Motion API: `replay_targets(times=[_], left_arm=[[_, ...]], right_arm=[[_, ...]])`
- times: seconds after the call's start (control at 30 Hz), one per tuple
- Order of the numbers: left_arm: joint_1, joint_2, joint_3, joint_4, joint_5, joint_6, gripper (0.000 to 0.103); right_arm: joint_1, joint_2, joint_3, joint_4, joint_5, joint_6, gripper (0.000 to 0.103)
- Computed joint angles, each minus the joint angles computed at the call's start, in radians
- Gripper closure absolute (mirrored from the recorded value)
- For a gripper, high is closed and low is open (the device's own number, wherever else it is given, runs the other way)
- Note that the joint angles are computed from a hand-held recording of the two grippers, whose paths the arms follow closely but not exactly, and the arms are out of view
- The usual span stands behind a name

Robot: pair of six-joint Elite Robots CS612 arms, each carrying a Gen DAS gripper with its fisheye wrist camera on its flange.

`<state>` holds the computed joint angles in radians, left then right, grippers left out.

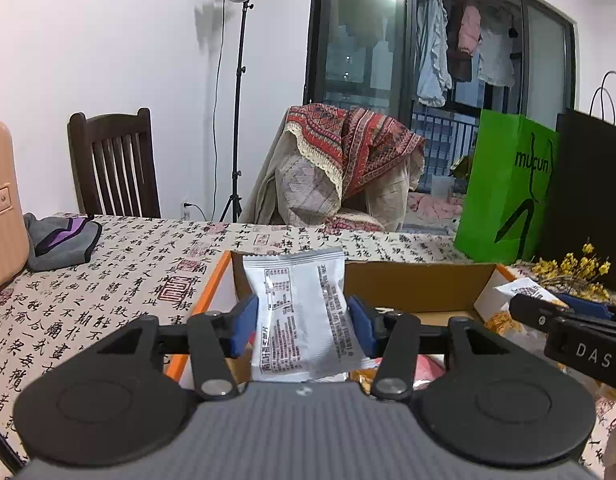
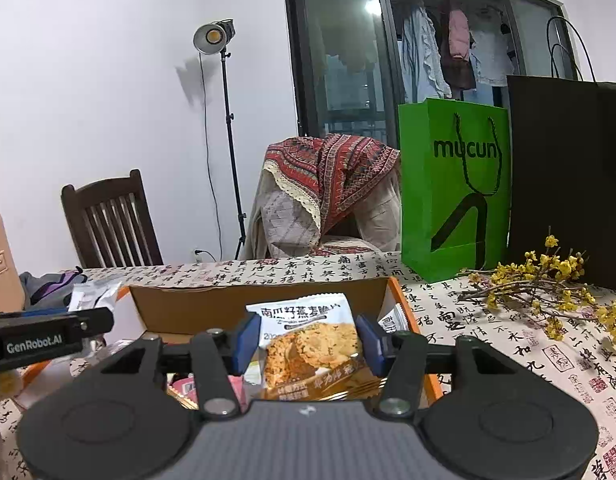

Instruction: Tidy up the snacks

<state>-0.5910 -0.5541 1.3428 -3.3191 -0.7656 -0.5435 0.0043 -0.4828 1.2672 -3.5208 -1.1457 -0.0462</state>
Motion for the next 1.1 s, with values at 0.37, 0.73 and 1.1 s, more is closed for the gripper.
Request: replay_targets(times=[0.37, 0.73, 1.1], left_arm=[[-0.004, 0.004, 0.012, -0.113, 0.028, -0.015, 0.000], [-0.007, -0.004, 0.023, -0.106, 0.035, -0.046, 0.000], [-0.033, -0.067, 0.106, -0.185, 0.029, -0.023, 0.000]], right_arm=[[-0.005, -0.004, 0.008, -0.011, 0.004, 0.015, 0.000], [-0.005, -0.017, 0.025, -0.019, 0.000, 0.000, 0.000], [-0.032, -0.102, 0.147, -0.079, 0.036, -0.015, 0.000]])
